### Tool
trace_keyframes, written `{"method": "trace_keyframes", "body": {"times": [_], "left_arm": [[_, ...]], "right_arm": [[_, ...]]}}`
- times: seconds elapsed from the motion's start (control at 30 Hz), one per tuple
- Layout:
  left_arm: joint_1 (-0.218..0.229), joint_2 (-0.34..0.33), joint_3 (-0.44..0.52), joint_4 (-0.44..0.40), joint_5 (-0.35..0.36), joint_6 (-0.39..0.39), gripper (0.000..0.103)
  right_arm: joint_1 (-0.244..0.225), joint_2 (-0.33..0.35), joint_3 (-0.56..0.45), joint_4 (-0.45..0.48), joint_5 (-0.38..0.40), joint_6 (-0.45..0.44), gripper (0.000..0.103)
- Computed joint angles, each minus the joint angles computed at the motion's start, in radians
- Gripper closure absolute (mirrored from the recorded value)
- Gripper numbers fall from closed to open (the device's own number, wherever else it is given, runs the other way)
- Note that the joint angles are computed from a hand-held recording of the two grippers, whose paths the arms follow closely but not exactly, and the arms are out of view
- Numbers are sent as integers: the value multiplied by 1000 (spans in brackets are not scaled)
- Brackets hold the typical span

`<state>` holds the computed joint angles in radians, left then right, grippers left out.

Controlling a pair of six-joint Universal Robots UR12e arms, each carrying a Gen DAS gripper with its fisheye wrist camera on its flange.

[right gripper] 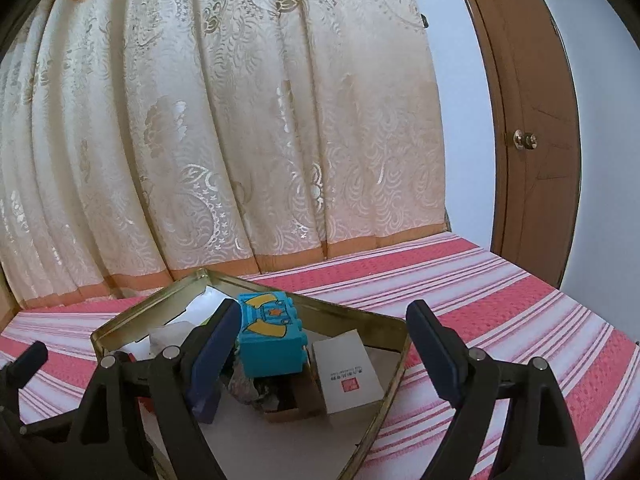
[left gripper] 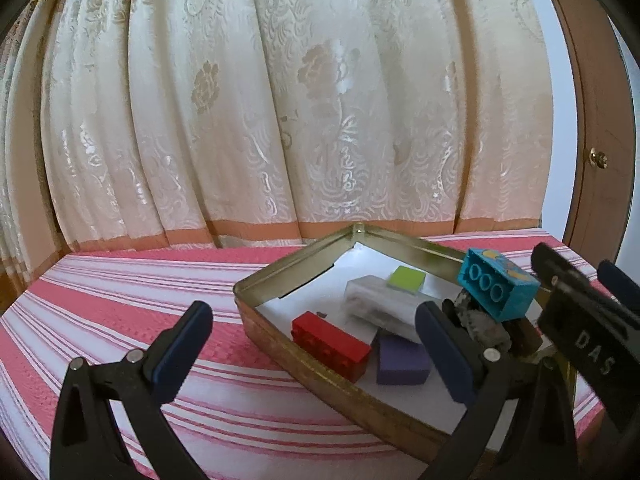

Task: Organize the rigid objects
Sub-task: 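Lower the blue brick into the tin with the right tool and release it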

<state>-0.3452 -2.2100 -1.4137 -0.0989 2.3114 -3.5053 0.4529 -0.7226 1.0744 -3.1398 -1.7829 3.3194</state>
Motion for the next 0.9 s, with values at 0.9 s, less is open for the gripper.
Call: {"method": "trace_keyframes", "body": {"times": [0.9], "left_arm": [[-19, 23, -67, 148, 31, 49, 0]], "right_arm": [[19, -35, 110, -220, -66, -37, 16]]}}
